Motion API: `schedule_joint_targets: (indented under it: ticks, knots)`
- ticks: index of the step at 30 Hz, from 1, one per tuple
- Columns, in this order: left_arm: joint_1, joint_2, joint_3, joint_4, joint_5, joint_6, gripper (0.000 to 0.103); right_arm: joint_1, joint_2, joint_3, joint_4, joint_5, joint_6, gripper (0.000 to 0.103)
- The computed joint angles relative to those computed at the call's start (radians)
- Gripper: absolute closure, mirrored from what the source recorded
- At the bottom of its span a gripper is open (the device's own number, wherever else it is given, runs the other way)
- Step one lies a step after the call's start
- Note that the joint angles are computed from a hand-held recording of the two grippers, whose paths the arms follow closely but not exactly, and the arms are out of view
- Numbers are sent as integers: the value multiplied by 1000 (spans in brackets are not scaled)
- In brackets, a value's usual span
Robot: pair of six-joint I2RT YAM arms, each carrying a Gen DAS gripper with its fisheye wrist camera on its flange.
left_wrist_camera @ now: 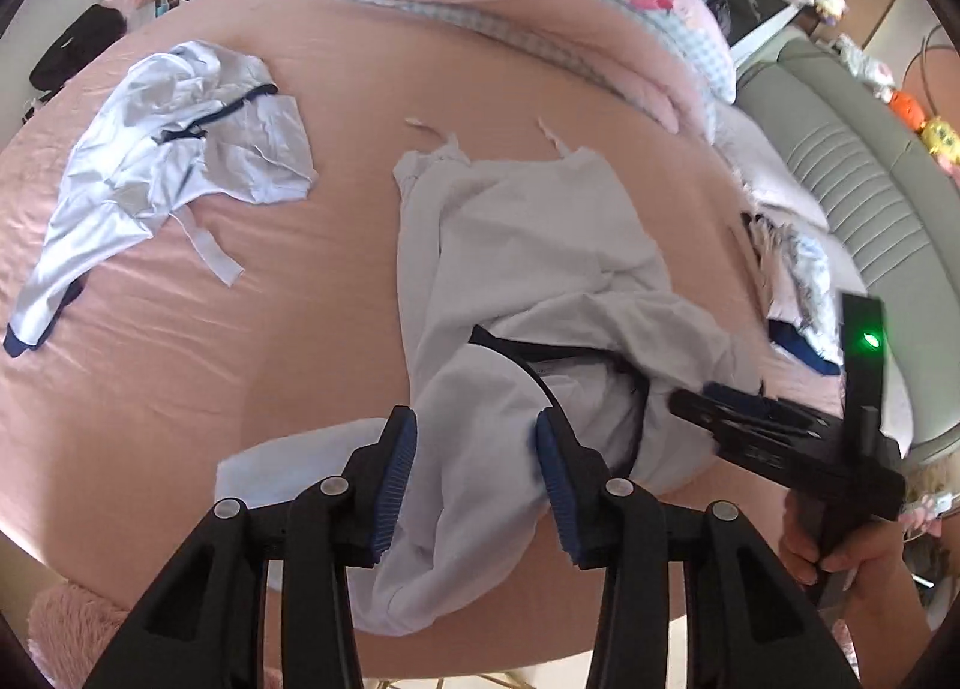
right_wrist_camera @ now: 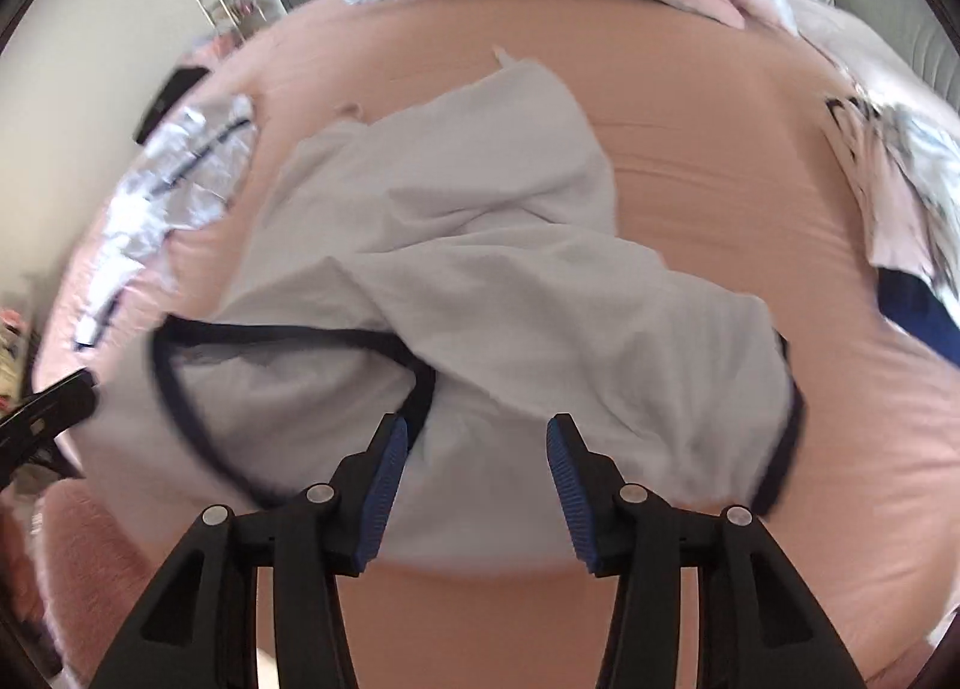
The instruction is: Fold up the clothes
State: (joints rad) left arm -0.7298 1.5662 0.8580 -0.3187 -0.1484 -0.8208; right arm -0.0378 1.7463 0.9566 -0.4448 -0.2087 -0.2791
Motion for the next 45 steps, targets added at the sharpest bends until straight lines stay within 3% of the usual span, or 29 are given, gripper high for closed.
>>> schedule_joint_targets:
  ticks: [4, 8, 11, 15, 19, 23, 27, 29, 32, 36, 40, 42, 45]
  knots:
    - [-49, 54, 5, -31, 59, -108, 65, 60, 15, -77, 132, 107, 9, 55]
    - [-136, 30, -117, 119, 141, -268, 59, 18, -53, -201, 162, 127, -115, 55]
    - [-196, 83, -80, 55, 178, -228, 58, -99, -103, -247, 96, 31, -202, 55]
    - [-218, -26, -115, 44, 155, -245, 58, -216, -119, -200, -73, -46, -267, 55]
    - [-180, -76, -59, 1, 49, -196, 58, -302, -100, -93, -213, -174, -264, 55]
    - [-142, -23, 63, -52, -32, -158, 58, -215, -81, -17, -119, -202, -98, 54]
    - [-159, -21, 119, -89, -181, -193, 58, -84, 42, 78, -63, -78, 16, 53]
    - [-138, -6, 103, -50, -147, -182, 52, -43, 106, 99, -39, -15, 15, 53]
    - [-99, 55, 80, 26, -24, -139, 52, 7, 49, -56, 134, 82, -35, 52]
    - [-122, 145, 51, 162, 38, -145, 52, 18, -54, -222, 234, 159, -117, 50]
    - [-158, 271, 127, 154, -3, -145, 52, -154, -45, -198, 135, -18, -178, 55]
    - [-168, 336, 200, 40, -33, -140, 56, -204, -32, -155, 68, -28, -209, 55]
    - [-178, 331, 200, -37, -48, -147, 62, -264, -25, -122, 24, -19, -254, 56]
